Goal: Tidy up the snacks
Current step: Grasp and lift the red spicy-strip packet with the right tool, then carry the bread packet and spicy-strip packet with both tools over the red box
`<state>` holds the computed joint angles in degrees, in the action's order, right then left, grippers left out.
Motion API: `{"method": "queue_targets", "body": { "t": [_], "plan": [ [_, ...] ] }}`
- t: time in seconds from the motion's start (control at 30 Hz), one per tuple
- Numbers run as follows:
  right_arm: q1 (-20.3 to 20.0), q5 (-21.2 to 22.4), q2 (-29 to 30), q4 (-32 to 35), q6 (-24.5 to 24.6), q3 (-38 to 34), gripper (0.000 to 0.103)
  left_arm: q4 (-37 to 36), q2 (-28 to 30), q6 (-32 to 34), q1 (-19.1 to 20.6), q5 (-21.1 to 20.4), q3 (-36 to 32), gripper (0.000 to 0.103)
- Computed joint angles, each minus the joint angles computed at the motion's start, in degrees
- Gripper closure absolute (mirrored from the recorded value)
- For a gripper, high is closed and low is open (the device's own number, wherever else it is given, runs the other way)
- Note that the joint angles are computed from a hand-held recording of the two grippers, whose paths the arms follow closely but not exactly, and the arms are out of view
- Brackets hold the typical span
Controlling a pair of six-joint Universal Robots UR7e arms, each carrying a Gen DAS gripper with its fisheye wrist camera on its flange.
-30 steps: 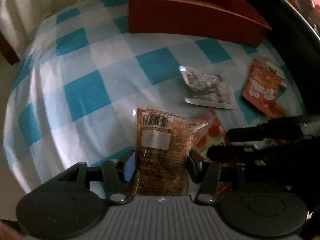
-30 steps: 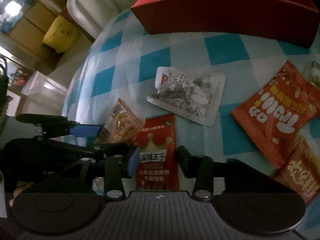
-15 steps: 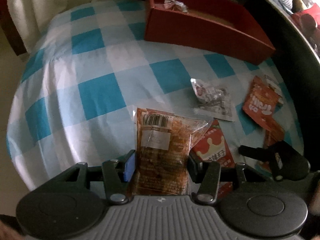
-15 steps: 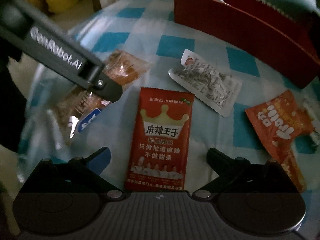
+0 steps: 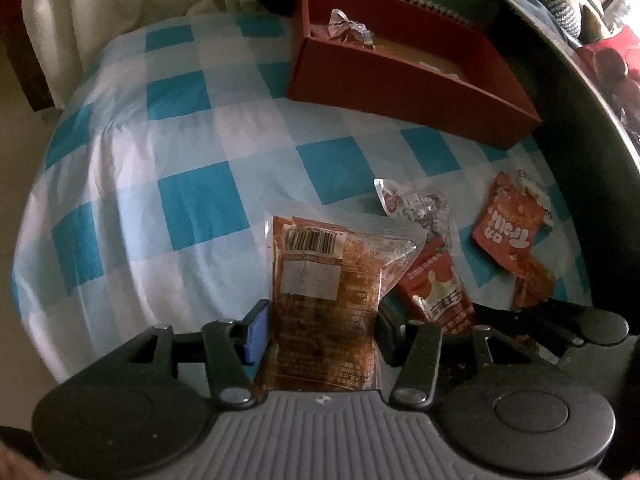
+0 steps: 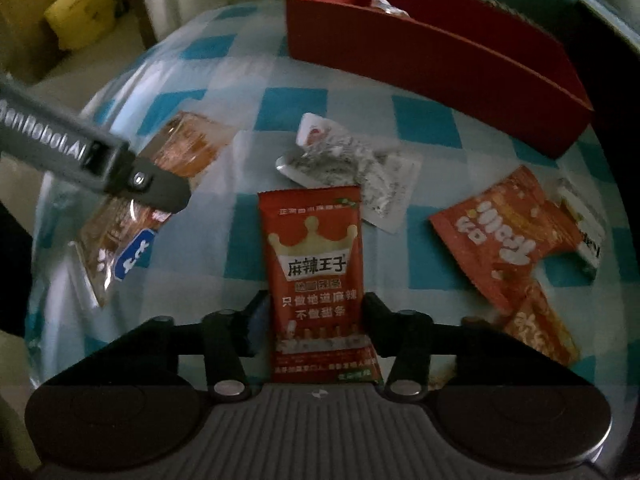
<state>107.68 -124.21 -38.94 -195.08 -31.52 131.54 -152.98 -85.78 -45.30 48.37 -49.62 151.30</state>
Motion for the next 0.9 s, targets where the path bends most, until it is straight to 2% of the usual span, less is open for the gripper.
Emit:
{"method": "queue_targets", "body": {
  "t": [0.07, 0.3, 0.43, 0.57, 0.9],
  "plan": [
    [0.35, -0.35, -0.23, -1.16, -0.64, 0.42, 0.05, -0.4, 0.1, 0.19, -0.04, 0.25, 0.11, 0.057],
    [0.09, 5.49, -4.4, -3.47, 1.52, 1.13, 0.05, -2.55, 0.92, 0.45, -1.56, 2.99, 0.44, 0.056],
    [-0.09, 7.23, -5.2, -4.46, 1.4, 0.27, 0.05, -4.64, 2.76, 1.0, -2.02, 4.34, -0.29, 0.057],
    [-0.66, 9.25, -5.75, -4.6, 1.22, -1.03, 0.05, -4.59, 4.89, 0.91, -3.01, 7.95, -1.56, 0.057],
    [-2.28, 11.86, -6.69, -4.22, -0.68, -5.64, 0.05, -12.39, 13.5, 6.74, -1.84, 13.62, -6.29, 0.057]
  ]
}}
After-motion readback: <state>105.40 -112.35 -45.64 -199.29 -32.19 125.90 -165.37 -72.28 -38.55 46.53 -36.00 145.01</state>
